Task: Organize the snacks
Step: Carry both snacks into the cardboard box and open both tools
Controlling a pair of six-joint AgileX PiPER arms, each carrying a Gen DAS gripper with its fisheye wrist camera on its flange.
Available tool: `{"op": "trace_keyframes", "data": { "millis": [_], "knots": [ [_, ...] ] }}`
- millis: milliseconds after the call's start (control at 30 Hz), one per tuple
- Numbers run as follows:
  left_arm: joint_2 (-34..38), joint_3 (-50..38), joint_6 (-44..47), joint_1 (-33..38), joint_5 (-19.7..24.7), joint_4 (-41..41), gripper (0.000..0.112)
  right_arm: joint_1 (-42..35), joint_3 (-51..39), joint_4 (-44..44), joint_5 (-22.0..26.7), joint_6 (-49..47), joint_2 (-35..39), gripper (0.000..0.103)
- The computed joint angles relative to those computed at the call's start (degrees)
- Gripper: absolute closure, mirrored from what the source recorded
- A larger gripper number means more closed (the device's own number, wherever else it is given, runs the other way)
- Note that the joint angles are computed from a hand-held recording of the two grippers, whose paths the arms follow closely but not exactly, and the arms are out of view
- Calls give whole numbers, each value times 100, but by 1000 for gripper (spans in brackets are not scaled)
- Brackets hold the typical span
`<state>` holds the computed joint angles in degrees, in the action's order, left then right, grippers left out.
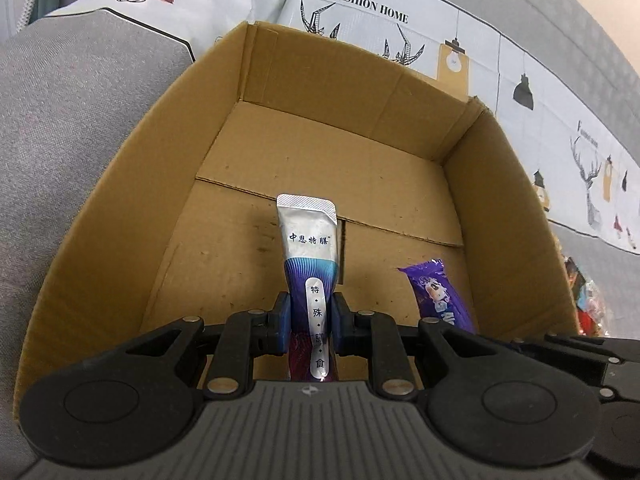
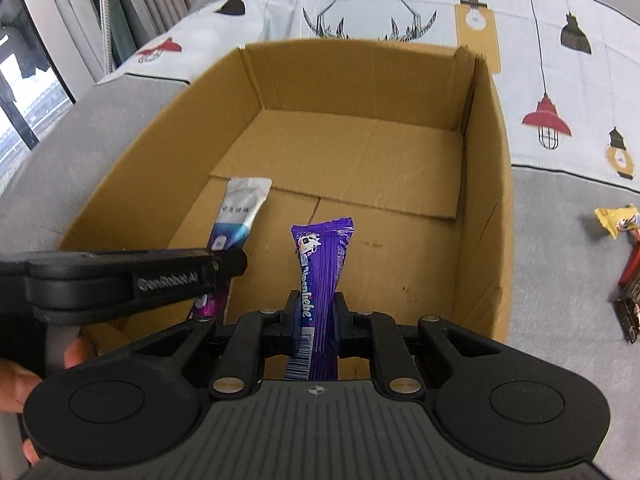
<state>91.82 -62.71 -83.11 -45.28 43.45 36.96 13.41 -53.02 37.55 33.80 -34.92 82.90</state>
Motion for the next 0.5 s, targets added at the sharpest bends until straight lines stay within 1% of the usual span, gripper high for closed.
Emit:
{"op": "trace_keyframes", "data": {
  "millis": [133,167,200,233,267,300,333,367,500],
  "knots": [
    [-62,76,-13,21,-42,-57,88,72,43,-81,-153,33,27,88],
    [-96,94,-79,10,-38,-16,75,112,40,-159,-240,147,26,85],
    [-114,56,-96,20,-2,-42,42,98,94,-82,-315,98,-24,80],
    [-166,61,-219,-4,30,28,25,14,92,206,-201,-180,-26,63],
    [-234,69,-379,-74,118,168,12,-98,79,609,33,-612,-20,43],
    [-311,76,-514,-169,198,339,12,-112,88,783,101,-816,-40,36],
    [-340,-9,-481,-259,343,362,12,-83,133,826,67,-886,-113,29],
    [-348,-122,-419,-351,518,371,12,-53,166,790,34,-852,-200,27],
    [-371,-499,-389,-778,1082,467,11,-280,279,1027,219,-896,-531,21]
  ]
}}
